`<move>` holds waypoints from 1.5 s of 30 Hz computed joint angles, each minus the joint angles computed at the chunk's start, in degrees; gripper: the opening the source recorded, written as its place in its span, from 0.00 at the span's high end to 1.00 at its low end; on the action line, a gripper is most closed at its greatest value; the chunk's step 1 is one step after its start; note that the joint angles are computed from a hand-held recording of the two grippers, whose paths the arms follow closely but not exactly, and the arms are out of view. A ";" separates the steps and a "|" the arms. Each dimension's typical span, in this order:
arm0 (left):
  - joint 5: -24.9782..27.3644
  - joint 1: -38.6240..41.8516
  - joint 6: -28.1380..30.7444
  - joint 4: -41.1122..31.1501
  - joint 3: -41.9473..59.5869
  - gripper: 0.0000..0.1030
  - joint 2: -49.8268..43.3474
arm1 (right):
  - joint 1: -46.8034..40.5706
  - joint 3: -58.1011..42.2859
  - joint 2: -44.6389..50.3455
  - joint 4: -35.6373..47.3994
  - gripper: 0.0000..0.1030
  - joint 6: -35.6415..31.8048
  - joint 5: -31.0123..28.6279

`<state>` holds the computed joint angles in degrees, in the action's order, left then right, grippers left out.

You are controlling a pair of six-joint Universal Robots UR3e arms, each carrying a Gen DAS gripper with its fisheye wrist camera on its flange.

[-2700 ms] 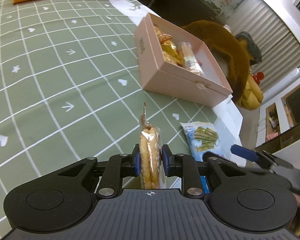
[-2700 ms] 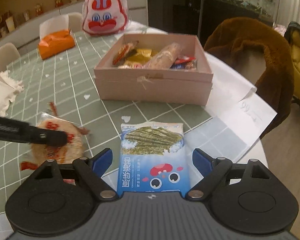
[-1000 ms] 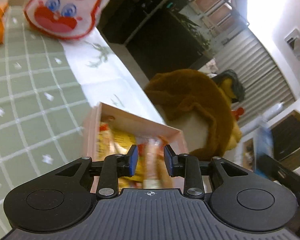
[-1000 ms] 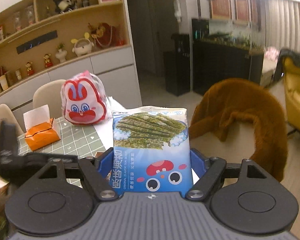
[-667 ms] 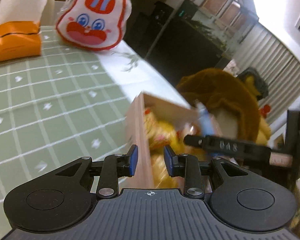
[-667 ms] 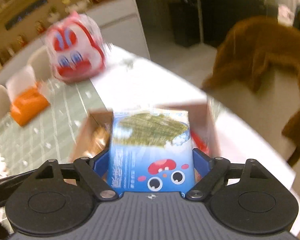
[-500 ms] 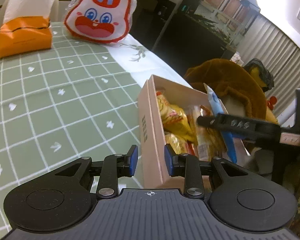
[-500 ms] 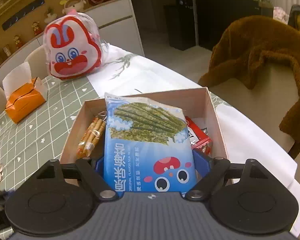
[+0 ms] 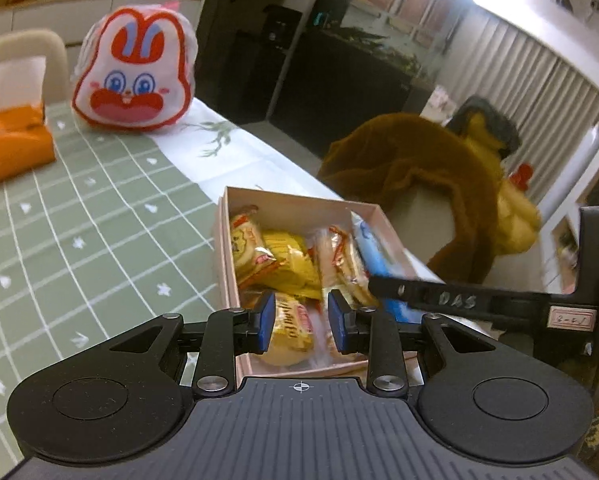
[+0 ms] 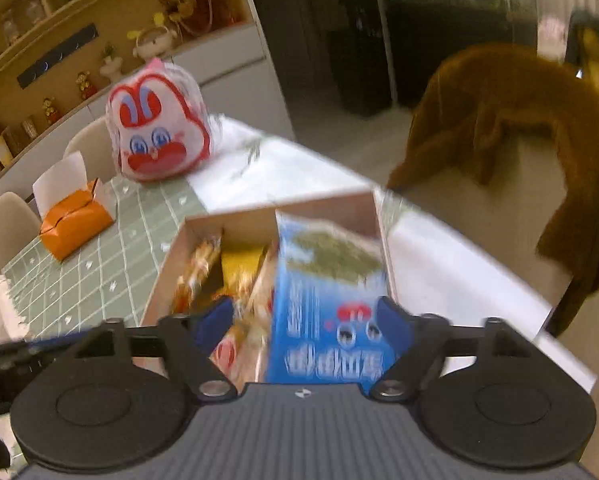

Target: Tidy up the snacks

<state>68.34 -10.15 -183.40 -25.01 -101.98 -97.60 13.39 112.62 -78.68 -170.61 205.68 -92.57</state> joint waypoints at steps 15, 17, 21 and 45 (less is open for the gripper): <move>-1.79 10.77 7.68 -0.46 -17.64 0.68 12.63 | 10.60 -10.02 8.65 2.96 0.37 0.20 -11.48; -2.39 13.74 11.66 -0.97 -23.16 0.68 16.40 | 15.32 -8.13 7.60 0.42 0.24 1.38 -17.88; -2.35 18.56 18.94 -0.59 -34.06 0.68 22.94 | 27.08 -8.45 9.75 0.64 0.17 11.94 -31.23; -3.91 13.81 20.21 47.13 -46.97 0.51 2.75 | 39.37 -14.43 24.00 16.75 0.00 40.19 -45.64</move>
<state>64.43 3.67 -163.19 22.12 -148.95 -94.86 52.76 98.20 -54.67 -153.87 245.87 -138.21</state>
